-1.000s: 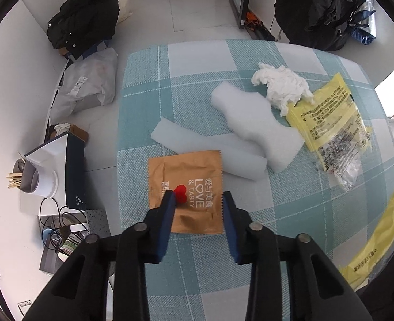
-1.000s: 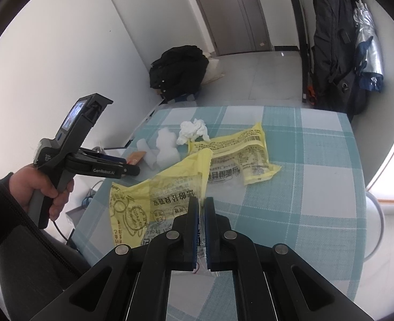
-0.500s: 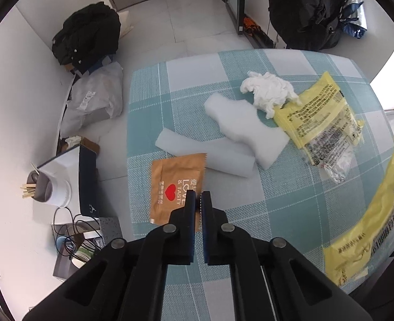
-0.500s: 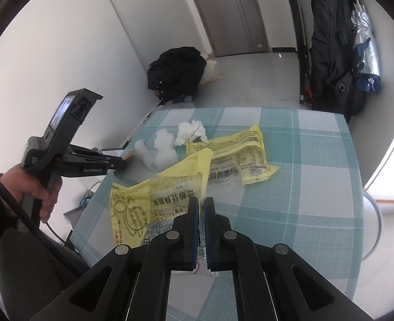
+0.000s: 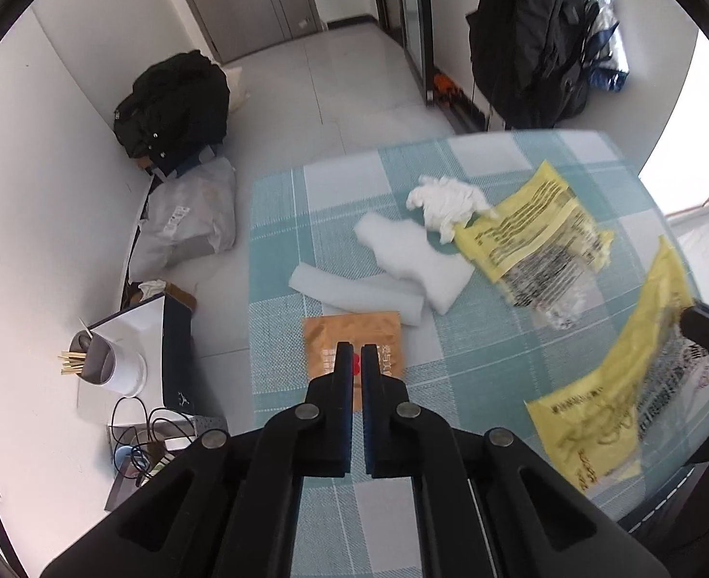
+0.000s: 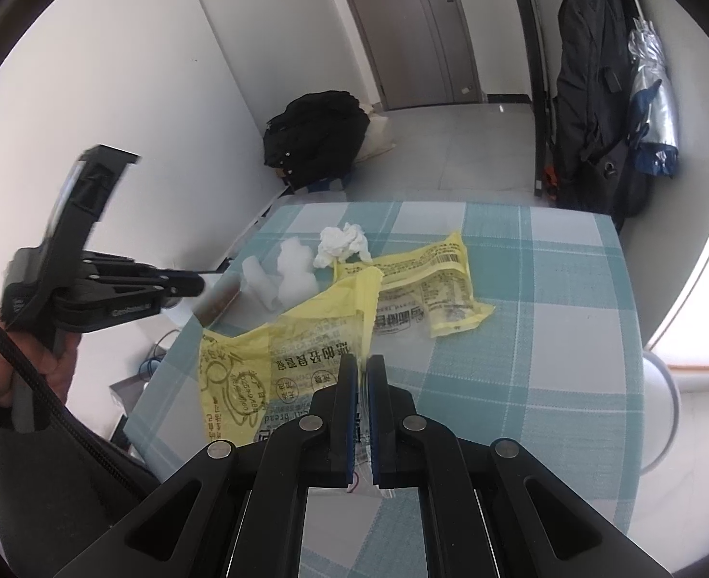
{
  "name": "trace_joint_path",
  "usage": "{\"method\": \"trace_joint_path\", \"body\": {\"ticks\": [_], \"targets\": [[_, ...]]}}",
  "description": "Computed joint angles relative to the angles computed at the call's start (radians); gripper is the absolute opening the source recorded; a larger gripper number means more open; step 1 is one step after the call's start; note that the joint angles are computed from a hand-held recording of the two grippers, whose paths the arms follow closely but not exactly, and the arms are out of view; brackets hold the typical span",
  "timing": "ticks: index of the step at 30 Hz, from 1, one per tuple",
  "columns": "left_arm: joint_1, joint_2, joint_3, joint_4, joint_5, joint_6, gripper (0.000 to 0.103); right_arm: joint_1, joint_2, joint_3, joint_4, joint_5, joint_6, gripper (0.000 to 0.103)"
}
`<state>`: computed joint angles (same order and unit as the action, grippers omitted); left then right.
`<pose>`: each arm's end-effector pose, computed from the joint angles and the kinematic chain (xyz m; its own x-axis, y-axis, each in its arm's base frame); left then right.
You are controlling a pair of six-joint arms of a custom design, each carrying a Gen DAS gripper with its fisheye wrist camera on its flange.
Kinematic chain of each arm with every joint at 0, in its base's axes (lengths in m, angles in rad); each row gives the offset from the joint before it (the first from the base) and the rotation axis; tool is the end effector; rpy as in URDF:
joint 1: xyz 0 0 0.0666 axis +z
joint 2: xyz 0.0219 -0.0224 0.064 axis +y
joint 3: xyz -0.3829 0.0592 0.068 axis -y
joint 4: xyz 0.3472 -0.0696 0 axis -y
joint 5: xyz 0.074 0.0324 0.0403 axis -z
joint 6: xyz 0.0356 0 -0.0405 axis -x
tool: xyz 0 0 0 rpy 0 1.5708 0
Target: Collect trash
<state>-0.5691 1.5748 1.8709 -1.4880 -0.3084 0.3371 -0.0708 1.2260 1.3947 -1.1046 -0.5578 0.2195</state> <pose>0.3958 -0.2409 0.5142 -0.8771 0.1870 -0.4423 0.1364 0.9802 0.1438 0.3608 -0.0071 0.4882 -0.7287 -0.1335 -0.6717 -0.4219 0.8601 0.2868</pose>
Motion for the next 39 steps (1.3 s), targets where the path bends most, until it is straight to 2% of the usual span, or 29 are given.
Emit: {"method": "trace_joint_path", "body": {"ticks": [9,15,23,27,29,30,32,34,36,37,39], "targets": [[-0.002,-0.049,-0.050,0.052,0.058,0.056,0.000,-0.019,-0.019,-0.010,0.000,0.021,-0.001,0.004],[-0.031,-0.088,-0.058,0.076,0.043,0.081,0.000,-0.040,-0.038,-0.002,-0.002,0.012,0.002,0.004],[-0.073,-0.097,-0.028,0.097,0.015,0.075,0.000,-0.077,-0.032,0.055,0.015,0.007,-0.018,0.004],[-0.033,-0.090,-0.047,0.088,0.058,0.101,0.000,-0.113,-0.033,0.069,0.005,-0.015,-0.021,0.004],[-0.002,-0.085,-0.072,0.086,0.110,0.115,0.002,-0.125,-0.032,0.068,-0.004,-0.027,-0.024,0.004],[0.013,-0.079,-0.080,0.084,0.140,0.118,0.005,-0.129,-0.031,0.066,-0.008,-0.030,-0.025,0.004],[0.025,-0.054,-0.076,0.065,0.163,0.094,0.022,-0.130,-0.026,0.063,-0.013,-0.031,-0.026,0.004],[0.020,-0.035,-0.068,0.052,0.140,0.073,0.058,-0.128,-0.021,0.060,-0.013,-0.034,-0.027,0.004],[0.020,-0.018,-0.059,0.050,0.120,0.068,0.072,-0.123,-0.014,0.057,-0.012,-0.034,-0.029,0.004],[0.023,-0.007,-0.049,0.042,0.129,0.062,0.076,-0.122,-0.013,0.055,-0.011,-0.034,-0.028,0.004],[0.026,0.027,-0.021,0.009,0.116,0.039,0.077,-0.120,-0.008,0.052,-0.012,-0.033,-0.028,0.004]]}}
